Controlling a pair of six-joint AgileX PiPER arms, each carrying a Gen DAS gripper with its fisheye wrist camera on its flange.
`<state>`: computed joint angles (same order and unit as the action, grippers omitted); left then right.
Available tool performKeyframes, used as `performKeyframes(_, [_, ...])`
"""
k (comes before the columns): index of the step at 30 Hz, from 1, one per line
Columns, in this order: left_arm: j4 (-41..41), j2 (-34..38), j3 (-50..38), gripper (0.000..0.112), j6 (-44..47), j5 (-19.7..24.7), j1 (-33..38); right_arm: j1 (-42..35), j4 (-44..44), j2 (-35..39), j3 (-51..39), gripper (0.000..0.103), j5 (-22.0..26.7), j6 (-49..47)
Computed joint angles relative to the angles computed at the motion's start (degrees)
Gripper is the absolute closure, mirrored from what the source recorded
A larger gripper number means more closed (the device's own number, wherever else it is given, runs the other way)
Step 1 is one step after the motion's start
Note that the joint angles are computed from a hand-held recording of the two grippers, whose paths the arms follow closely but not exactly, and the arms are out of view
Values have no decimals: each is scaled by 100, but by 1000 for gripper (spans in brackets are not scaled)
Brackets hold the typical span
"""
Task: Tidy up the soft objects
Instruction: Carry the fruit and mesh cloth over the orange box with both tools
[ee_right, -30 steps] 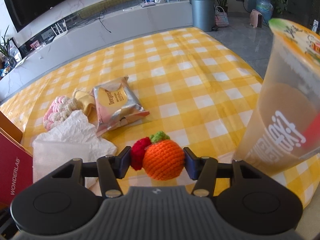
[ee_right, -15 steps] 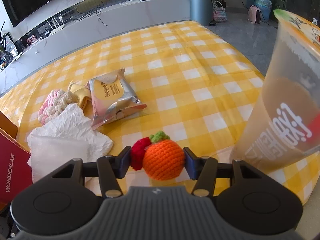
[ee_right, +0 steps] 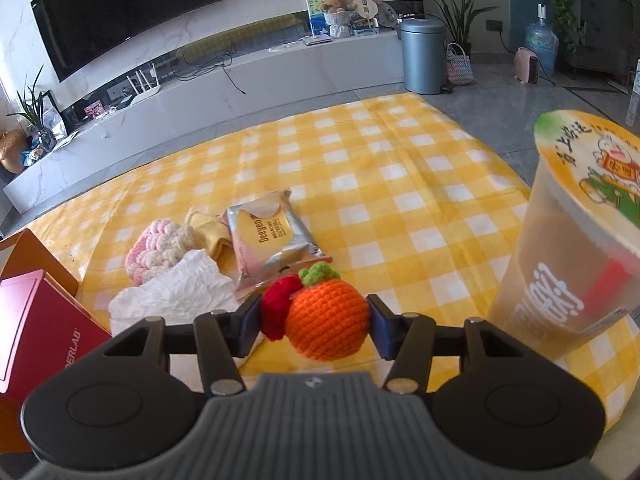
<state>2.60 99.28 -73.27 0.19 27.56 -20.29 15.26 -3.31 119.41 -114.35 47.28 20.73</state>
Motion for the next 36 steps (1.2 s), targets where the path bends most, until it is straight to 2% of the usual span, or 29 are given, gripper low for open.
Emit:
performKeyframes(8, [-629,-701,-123,108,665,229,208,152,-134,-218,22,48,-171,22])
performKeyframes(18, [-1287,-1361,-479,108,1520,593,863,505,-575,-900,453,48,-840,746])
performKeyframes(20, [-1759,-1415,-560,108,1929,760,1084,643,-927,-1041,553,48,-1028,1160])
performKeyframes(23, [-2746,-1457,-723,108,2895,1265,1573,939,-1771,-1214,630,48,-1167,2096])
performKeyframes(26, [-3088,-1538,-837,108,3394,1572,1928,1225,-2353,-1366,702,48,-1350,2664])
performKeyframes(32, [-3461,-1799,-822,108,3986,1766,2687,1762,-2837,-1270,345,48,-1467,2842])
performKeyframes(36, [-3980,-1846,-717,108,4568,1909,3297,2068,-2626,-1035,7,48,-1569,2547])
